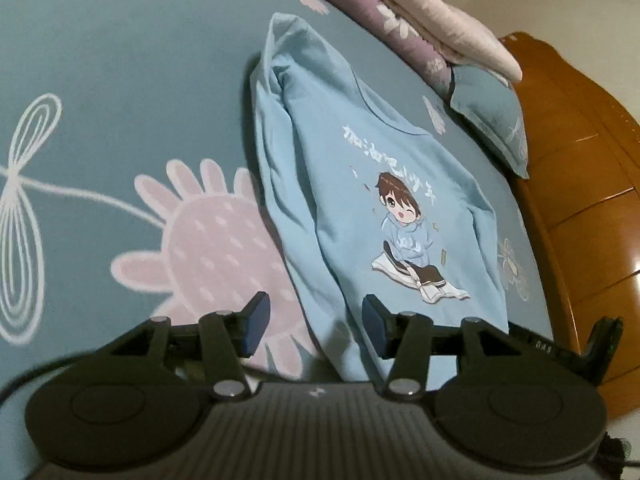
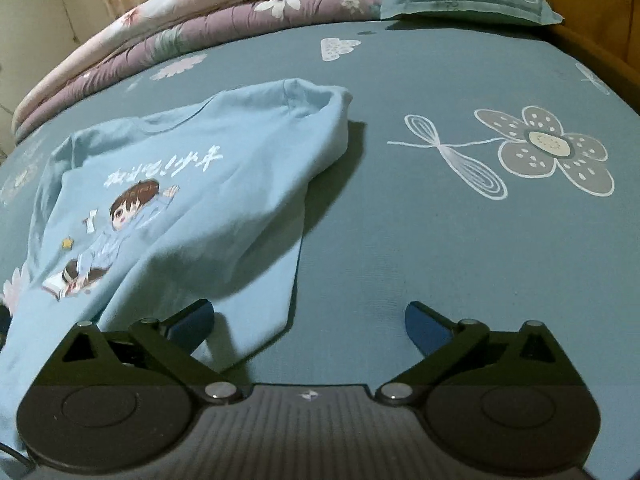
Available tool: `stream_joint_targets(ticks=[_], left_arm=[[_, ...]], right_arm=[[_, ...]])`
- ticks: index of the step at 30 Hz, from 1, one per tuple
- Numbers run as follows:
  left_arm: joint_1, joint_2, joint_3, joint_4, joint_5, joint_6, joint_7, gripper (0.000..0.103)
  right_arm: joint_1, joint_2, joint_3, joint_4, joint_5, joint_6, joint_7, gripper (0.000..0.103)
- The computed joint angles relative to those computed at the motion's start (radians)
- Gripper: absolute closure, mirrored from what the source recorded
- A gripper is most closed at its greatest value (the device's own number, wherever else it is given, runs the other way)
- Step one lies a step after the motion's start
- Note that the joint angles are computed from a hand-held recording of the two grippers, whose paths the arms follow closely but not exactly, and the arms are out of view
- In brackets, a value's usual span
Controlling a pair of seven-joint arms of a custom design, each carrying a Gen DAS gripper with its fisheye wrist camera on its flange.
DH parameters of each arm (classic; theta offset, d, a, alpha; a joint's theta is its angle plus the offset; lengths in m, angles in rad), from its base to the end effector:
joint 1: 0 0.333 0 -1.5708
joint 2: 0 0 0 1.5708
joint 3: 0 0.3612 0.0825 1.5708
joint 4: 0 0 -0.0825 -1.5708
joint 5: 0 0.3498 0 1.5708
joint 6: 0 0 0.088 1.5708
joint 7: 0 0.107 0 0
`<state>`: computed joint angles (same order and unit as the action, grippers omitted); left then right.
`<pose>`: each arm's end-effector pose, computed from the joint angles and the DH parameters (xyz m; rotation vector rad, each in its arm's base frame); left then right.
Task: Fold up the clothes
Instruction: 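Lay the shirt flat on the bed and open the right gripper while the left gripper smooths the body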
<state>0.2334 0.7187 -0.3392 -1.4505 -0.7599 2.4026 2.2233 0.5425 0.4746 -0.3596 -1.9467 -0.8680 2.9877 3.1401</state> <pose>0.7461 -0.0181 0.3615 1.8069 -2.0486 1.1423 0.6153 0.1973 0.3564 -1.3279 2.1698 -0.6108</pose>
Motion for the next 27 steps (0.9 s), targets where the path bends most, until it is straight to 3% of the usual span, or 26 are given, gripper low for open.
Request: stream_joint_targets(ticks=[4, 12, 16, 22, 25, 27], left_arm=[[0.007, 0.029, -0.010, 0.032, -0.029, -0.035, -0.041, 0.053], [0.001, 0.175, -0.033, 0.232, -0.039, -0.107, -0.148, 0.055], [0.040, 0.156, -0.055, 0.177, -0.071, -0.127, -0.152, 0.055], [0.106, 0.093, -0.060, 0.016, -0.210, -0.173, -0.182, 0.066], [0.087, 0.115, -0.041, 0.038, -0.251, -0.164, -0.244, 0.070], [0.070, 0.139, -0.031, 0.074, -0.250, -0.159, -0.281, 0.074]], right_arm=[[0.054, 0.010, -0.080, -0.012, -0.053, 0.059, 0.106, 0.000], [0.125, 0.021, -0.176, -0.027, -0.105, 0.116, 0.195, 0.000], [0.181, 0.028, -0.248, -0.045, -0.118, 0.161, 0.239, 0.000], [0.223, 0.002, -0.283, -0.102, -0.050, 0.202, 0.197, 0.000], [0.256, -0.001, -0.321, -0.129, -0.015, 0.240, 0.196, 0.000], [0.241, -0.013, -0.301, -0.141, 0.015, 0.241, 0.165, 0.000]])
